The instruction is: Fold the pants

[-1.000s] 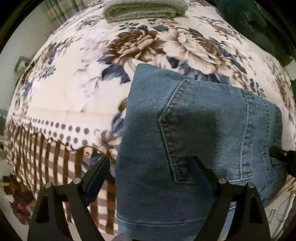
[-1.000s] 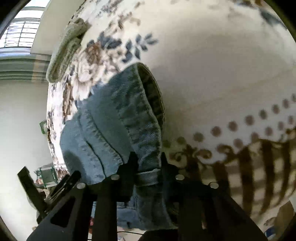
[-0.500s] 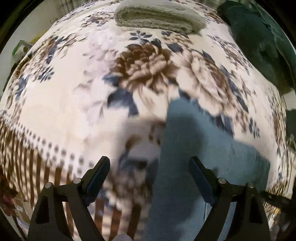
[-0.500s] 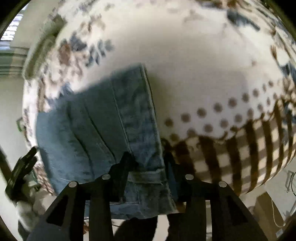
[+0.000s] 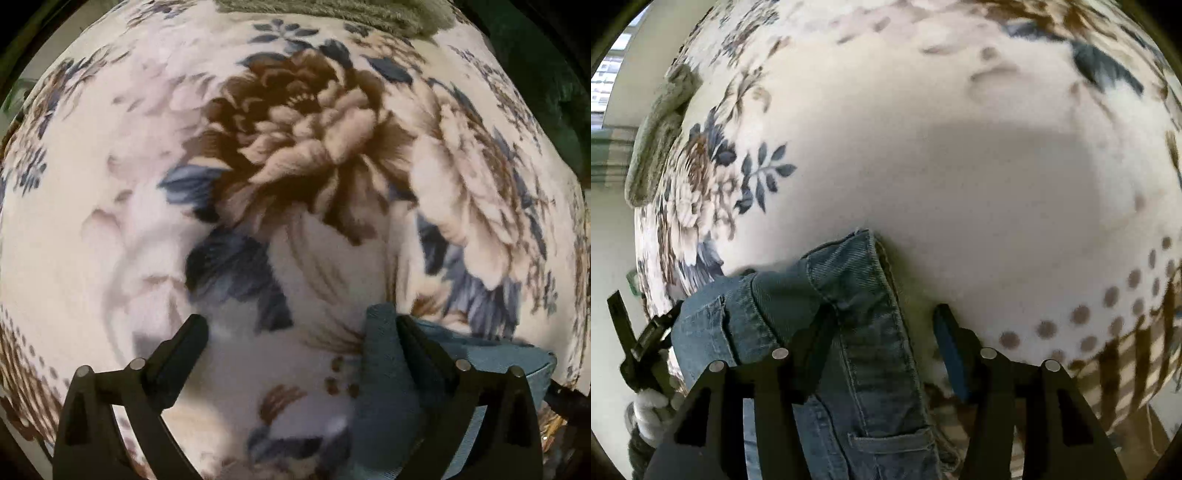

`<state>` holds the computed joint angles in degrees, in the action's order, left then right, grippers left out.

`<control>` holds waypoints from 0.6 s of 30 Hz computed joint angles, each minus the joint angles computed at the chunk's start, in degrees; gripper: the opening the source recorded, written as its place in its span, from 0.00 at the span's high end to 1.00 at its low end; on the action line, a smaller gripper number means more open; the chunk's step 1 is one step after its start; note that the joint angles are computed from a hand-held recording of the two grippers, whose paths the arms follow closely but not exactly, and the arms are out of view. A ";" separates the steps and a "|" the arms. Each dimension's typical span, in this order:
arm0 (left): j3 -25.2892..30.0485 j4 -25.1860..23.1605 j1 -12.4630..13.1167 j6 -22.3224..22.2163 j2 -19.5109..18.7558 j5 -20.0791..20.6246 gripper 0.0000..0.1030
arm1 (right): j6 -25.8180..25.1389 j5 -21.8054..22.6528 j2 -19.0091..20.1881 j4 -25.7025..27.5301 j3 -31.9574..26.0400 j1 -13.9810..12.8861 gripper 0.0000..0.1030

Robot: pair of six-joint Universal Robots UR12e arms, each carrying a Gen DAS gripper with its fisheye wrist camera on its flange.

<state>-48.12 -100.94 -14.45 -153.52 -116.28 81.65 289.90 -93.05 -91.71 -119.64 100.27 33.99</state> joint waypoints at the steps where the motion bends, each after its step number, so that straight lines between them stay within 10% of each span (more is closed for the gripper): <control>1: 0.05 0.02 0.23 0.12 0.45 -0.62 0.00 | 0.27 -0.43 -0.07 0.39 -0.52 0.35 0.43; 8: -7.38 -1.90 4.15 3.62 9.30 -8.25 0.00 | 16.36 -8.92 1.12 0.37 -5.85 9.82 0.42; 12: -12.06 -4.97 5.08 5.74 12.26 -6.37 0.00 | 26.94 -15.05 4.83 -14.78 -4.63 14.96 0.38; 18: -15.77 -6.83 6.29 5.71 12.58 -7.07 0.00 | 26.48 -19.38 10.96 -28.29 -3.45 15.31 0.38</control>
<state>-63.89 -107.78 -8.16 -147.80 -103.70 74.58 316.38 -112.43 -80.75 -147.93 96.82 49.29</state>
